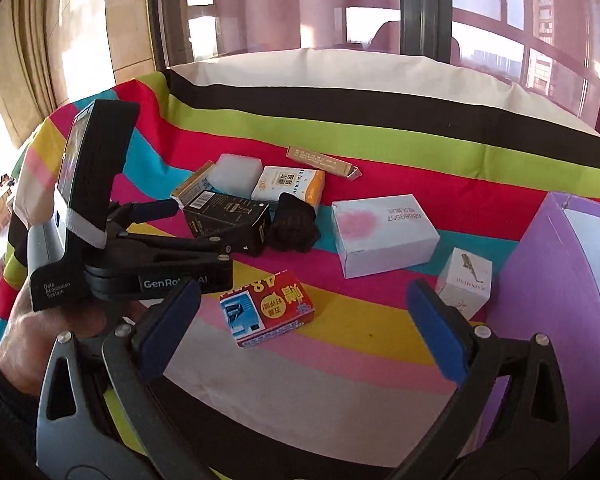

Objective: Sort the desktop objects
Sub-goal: 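Move both tools back over the striped table, then grasp the black product box with the left tool while the right grasps the red-blue printed box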

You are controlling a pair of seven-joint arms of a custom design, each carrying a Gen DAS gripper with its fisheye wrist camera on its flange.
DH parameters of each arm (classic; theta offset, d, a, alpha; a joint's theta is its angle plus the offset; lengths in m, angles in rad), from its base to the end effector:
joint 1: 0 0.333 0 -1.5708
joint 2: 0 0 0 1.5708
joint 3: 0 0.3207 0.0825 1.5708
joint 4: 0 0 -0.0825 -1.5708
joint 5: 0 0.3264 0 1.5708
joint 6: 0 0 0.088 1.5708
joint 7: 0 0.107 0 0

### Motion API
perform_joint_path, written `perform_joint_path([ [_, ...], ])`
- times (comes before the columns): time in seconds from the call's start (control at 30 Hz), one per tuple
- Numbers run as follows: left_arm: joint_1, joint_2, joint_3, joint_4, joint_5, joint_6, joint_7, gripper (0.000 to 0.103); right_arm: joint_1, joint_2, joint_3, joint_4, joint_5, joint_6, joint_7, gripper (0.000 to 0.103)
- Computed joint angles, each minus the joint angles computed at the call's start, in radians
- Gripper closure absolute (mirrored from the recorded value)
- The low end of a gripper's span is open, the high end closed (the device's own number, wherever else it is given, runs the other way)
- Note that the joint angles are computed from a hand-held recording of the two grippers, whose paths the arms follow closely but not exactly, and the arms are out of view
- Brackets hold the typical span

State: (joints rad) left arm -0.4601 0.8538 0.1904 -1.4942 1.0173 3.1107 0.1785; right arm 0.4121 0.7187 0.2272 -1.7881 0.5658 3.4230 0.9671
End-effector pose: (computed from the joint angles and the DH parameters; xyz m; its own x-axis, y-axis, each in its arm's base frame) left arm 0.6374 -0.2876 0.2629 -0.0523 -0.9929 0.1070 -0.7023 -0.0396 -0.7108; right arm 0.5800 0.3153 0.2999 0.4832 -0.8754 -0.0107 -0.5642 -0.3020 -0.7684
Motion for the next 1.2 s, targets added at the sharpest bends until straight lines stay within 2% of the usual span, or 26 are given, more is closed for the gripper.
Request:
perform_joint_path([
  [0.1,-0.004,0.005,0.022,0.003,0.008,0.035,-0.016,0.0,-0.015,0.007,0.009,0.011,-0.024,-0.05,-0.019,0.001],
  [0.2,0.032,0.01,-0.043,0.017,-0.025,-0.016,0.071,0.0,-0.025,0.015,0.021,0.02,-0.041,-0.089,-0.044,0.001],
  [0.27,0.045,0.013,-0.067,0.022,-0.05,-0.039,0.106,0.0,0.018,0.019,-0.027,0.032,-0.03,-0.102,-0.043,0.001],
  [0.47,0.036,0.01,-0.064,0.015,-0.082,-0.071,0.116,0.001,0.128,0.053,-0.153,0.086,-0.014,-0.154,-0.024,0.001],
  [0.53,0.049,0.013,-0.084,0.023,-0.096,-0.084,0.14,0.002,0.156,0.067,-0.187,0.106,-0.017,-0.169,-0.011,0.001],
  [0.63,0.058,0.018,-0.111,0.035,-0.119,-0.125,0.188,0.015,0.182,0.096,-0.221,0.149,-0.029,-0.19,0.007,0.001],
  [0.7,0.052,0.019,-0.111,0.04,-0.125,-0.146,0.199,0.017,0.181,0.122,-0.224,0.19,-0.043,-0.213,0.013,0.001],
  [0.8,0.041,0.015,-0.097,0.035,-0.12,-0.154,0.182,0.017,0.244,0.17,-0.331,0.276,-0.074,-0.311,0.092,0.001],
  [0.87,0.034,0.011,-0.08,0.024,-0.109,-0.141,0.15,0.017,0.219,0.181,-0.305,0.305,-0.092,-0.314,0.111,0.003],
  [0.93,0.022,0.003,-0.051,0.005,-0.086,-0.11,0.099,0.017,0.217,0.19,-0.307,0.323,-0.107,-0.331,0.141,0.014],
  [1.0,-0.001,-0.006,-0.013,-0.011,-0.054,-0.09,0.038,0.017,0.206,0.202,-0.306,0.359,-0.137,-0.411,0.167,0.032],
  [1.03,-0.013,-0.011,0.006,-0.018,-0.033,-0.081,0.006,0.017,0.189,0.201,-0.285,0.364,-0.148,-0.426,0.166,0.033],
  [1.1,-0.039,-0.019,0.043,-0.03,0.013,-0.068,-0.063,0.017,0.177,0.193,-0.266,0.343,-0.16,-0.397,0.167,0.036],
  [1.2,-0.055,-0.034,0.067,-0.045,0.079,-0.064,-0.147,0.018,0.148,0.188,-0.231,0.339,-0.166,-0.403,0.161,0.038],
])
